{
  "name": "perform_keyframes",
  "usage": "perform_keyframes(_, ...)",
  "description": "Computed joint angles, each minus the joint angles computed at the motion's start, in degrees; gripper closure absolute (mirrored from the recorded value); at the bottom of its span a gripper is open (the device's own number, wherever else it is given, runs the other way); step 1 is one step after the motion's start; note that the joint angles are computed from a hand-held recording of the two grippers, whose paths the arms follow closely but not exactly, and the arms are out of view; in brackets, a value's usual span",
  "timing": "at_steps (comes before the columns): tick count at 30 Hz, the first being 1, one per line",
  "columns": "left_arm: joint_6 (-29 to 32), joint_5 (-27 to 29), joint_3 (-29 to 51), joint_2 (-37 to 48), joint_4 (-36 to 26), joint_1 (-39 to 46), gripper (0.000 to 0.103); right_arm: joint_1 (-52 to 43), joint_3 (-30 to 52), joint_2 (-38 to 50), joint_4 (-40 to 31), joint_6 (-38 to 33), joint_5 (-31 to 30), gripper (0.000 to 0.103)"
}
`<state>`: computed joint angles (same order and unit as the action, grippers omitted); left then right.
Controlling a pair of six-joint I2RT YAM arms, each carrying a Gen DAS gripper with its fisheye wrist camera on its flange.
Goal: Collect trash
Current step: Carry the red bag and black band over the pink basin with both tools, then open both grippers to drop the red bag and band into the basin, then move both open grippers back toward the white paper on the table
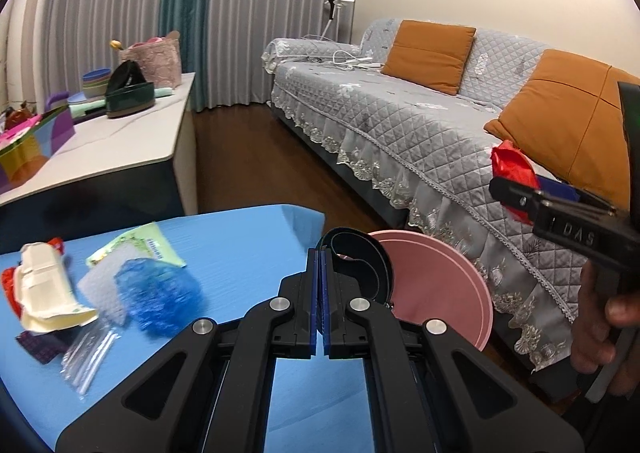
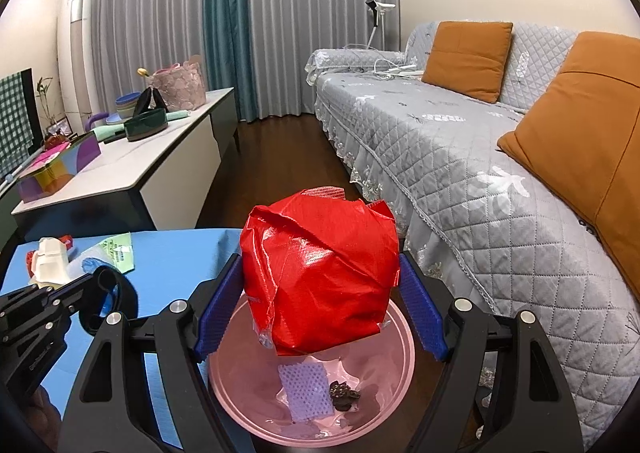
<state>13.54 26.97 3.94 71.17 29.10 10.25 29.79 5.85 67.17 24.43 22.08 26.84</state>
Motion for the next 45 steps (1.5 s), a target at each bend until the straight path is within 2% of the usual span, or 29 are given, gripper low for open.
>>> perform_keyframes(10,-6.67,-7.88,4.38,16.93,13.43,-13.86,0.102,-5.44,0.07,6.64,6.12,-2.70,-2.51,0.027)
perform_keyframes(18,-8.29,-9.17,9.99,26.04,14.98,-18.43,0.101,-10.48,-0.09,11.00,9.88,-4.34,-6.78,0.027)
perform_keyframes(19,-8.32,-9.43,10.63,26.60,14.39,-18.75,0.099,-10.61,0.04,11.33,9.87,-4.30,-7.06,0.026)
perform_keyframes(22,-8.87,-8.26,12.32,28.10,12.50,-18.14,0.074,-11.08,0.15,11.64,10.19,-4.24,-7.57,0.018)
perform_keyframes(29,-7.63,-6.50,10.53,24.95,11.09,-15.33,0.073,-11.09,0.44,11.47,10.00,-3.43,-8.55,0.018)
perform_keyframes(35,-4.68,-3.66,7.45,16.59,5.35,-10.10,0.073,-8.10,0.52,8.42,8.30,-1.96,-7.48,0.019)
perform_keyframes(38,-1.49,-0.71,5.75,8.97,-1.00,-4.95,0.073,-4.53,1.01,6.76,6.71,-0.93,-5.68,0.020)
perform_keyframes(41,3.06,4.46,5.03,-0.25,-10.59,3.34,0.073,0.80,2.16,6.25,5.14,0.66,-2.47,0.026)
perform_keyframes(45,14.59,14.32,7.08,-10.26,-28.24,19.85,0.073,8.60,4.08,5.78,2.96,3.42,2.36,0.035)
